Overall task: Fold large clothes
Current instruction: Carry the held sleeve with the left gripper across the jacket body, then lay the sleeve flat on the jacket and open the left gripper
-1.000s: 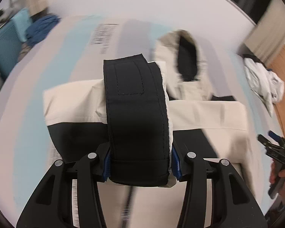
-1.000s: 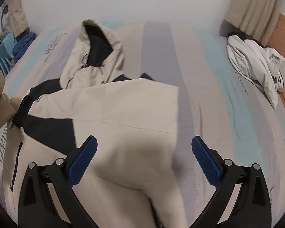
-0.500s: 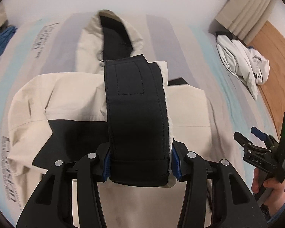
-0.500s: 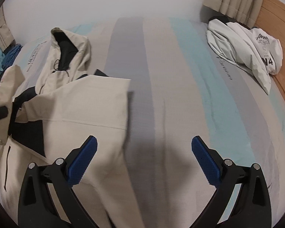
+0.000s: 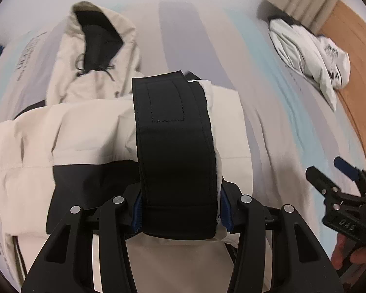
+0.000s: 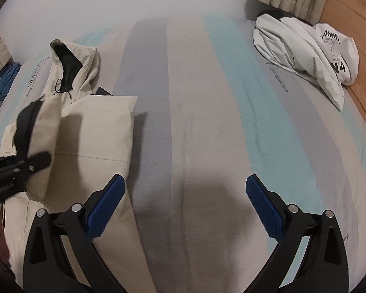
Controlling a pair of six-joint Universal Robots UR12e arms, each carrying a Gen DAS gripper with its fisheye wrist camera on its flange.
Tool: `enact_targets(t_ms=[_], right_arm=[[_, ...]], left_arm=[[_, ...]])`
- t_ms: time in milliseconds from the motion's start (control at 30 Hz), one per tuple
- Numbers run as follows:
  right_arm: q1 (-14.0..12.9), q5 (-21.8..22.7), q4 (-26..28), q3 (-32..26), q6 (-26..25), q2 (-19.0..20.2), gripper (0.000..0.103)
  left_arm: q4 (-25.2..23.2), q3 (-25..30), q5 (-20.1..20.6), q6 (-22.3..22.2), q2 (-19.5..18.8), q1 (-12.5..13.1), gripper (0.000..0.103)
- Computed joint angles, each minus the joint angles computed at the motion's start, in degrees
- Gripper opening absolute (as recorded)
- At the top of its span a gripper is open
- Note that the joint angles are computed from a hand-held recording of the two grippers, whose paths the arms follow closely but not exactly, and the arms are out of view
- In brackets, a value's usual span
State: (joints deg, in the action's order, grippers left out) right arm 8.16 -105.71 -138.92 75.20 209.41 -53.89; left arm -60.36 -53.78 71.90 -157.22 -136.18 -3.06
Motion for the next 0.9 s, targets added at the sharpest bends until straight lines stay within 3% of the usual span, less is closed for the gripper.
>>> enact_targets(t_ms=[433, 667, 900], right_arm=[[-1.16, 2.27, -1.08, 4.51, 0.42, -2.0, 0.096], [-2.14, 2.87, -1.79, 7.65, -0.75, -3.74, 0.096], [-3.08, 4.19, -2.86, 9.76, -1.4, -5.42, 0.096]], left_arm=[[0.07, -1.2, 4.57, 1.05, -0.31, -1.21, 0.052], [-0.75, -2.33, 0.59, 0.77, 0.74, -2.19, 0.055], [1.42, -5.07, 0.54, 1.28, 2.9, -3.26, 0.057]])
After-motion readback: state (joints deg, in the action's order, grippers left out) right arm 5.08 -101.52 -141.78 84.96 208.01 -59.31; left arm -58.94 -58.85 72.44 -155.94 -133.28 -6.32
